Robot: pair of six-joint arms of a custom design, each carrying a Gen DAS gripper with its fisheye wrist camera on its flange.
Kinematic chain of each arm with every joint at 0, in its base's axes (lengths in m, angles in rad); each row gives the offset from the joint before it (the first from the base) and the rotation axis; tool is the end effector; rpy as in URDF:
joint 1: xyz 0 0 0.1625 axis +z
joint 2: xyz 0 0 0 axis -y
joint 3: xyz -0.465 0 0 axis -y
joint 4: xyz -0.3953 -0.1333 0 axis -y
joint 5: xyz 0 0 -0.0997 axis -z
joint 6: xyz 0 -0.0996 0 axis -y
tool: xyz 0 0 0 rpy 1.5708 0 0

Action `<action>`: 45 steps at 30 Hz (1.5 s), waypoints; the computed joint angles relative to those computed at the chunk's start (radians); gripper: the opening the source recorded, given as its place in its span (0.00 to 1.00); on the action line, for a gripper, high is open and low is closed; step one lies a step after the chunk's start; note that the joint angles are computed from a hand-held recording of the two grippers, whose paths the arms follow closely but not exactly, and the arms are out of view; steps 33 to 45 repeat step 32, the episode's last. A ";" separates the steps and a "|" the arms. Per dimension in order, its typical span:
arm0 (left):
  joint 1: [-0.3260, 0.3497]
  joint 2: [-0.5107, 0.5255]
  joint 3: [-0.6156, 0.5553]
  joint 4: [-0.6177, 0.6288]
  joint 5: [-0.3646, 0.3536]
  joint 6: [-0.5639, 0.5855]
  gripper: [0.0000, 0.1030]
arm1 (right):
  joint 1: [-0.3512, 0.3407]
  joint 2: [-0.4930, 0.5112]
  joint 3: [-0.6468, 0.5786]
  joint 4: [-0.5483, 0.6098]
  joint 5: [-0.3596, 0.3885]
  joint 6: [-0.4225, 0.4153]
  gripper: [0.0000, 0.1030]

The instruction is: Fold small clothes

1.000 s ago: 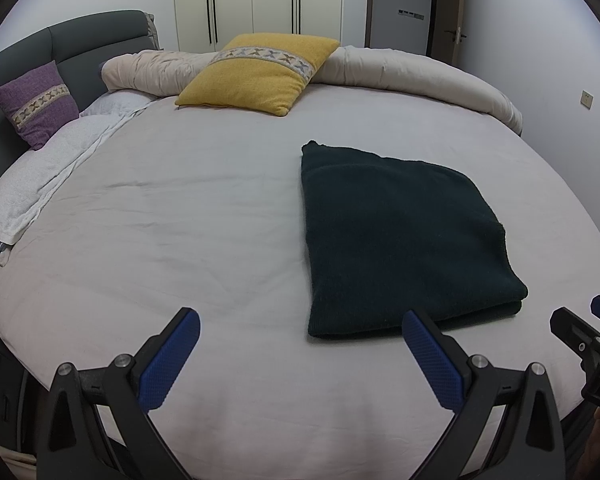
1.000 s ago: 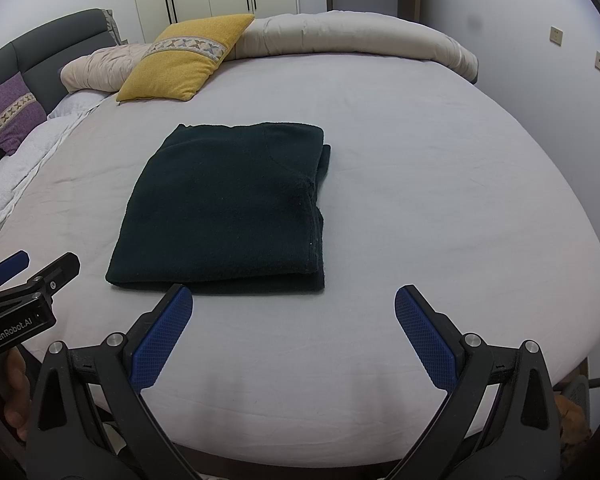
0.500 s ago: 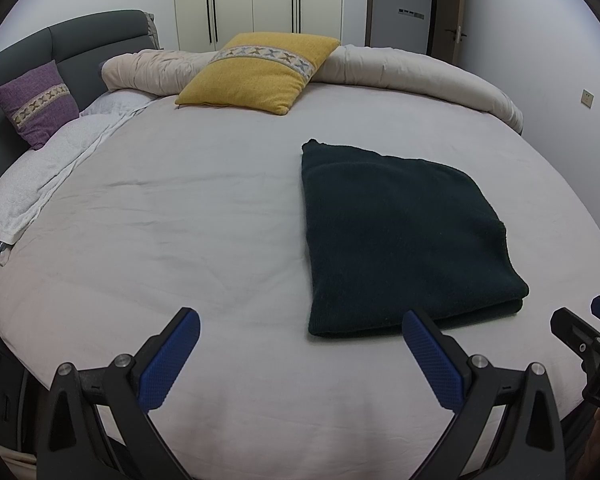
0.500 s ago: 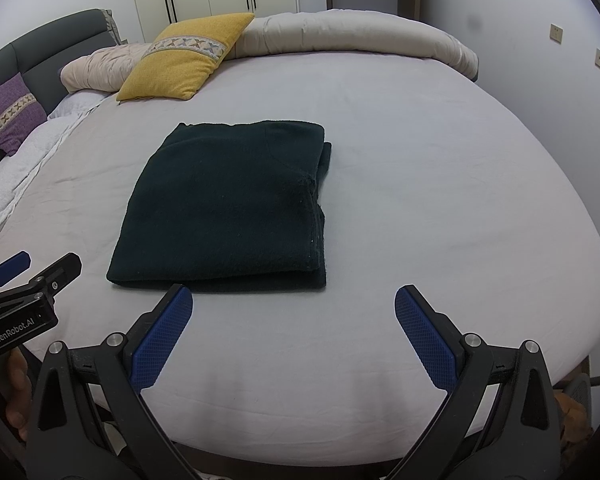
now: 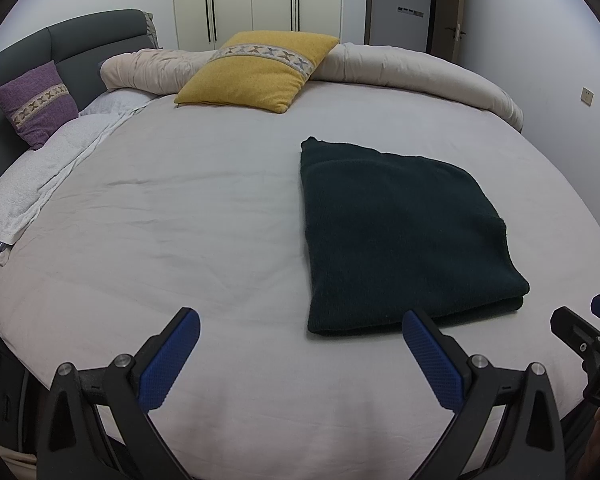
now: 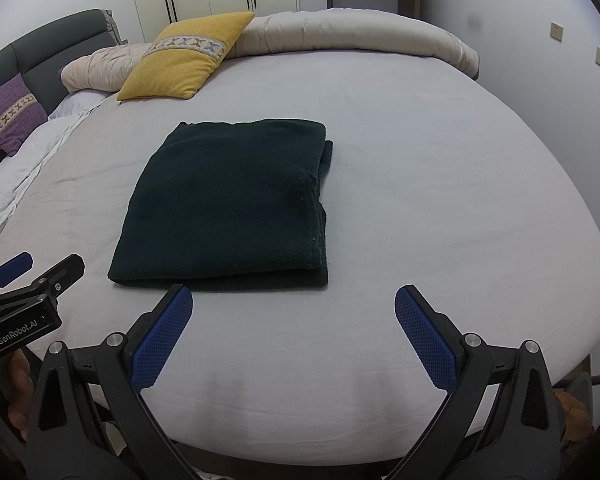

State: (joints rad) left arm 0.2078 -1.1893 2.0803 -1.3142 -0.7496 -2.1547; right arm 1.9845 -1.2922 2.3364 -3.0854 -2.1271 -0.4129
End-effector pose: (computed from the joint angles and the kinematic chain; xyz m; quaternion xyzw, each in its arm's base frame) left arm -0.3495 -0.2844 0.1679 -0.0970 0.7940 -0.4224 0.4263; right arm 0.2563 -0.3830 0.2376 0.3170 -0.8821 0.2242 0.2669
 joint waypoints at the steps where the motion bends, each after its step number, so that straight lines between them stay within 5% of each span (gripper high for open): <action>1: -0.003 -0.002 0.004 -0.001 -0.002 -0.002 1.00 | 0.001 0.000 0.001 0.000 0.000 0.001 1.00; 45: 0.003 -0.013 0.019 -0.012 0.000 0.015 1.00 | 0.003 -0.007 -0.004 0.031 0.009 0.018 1.00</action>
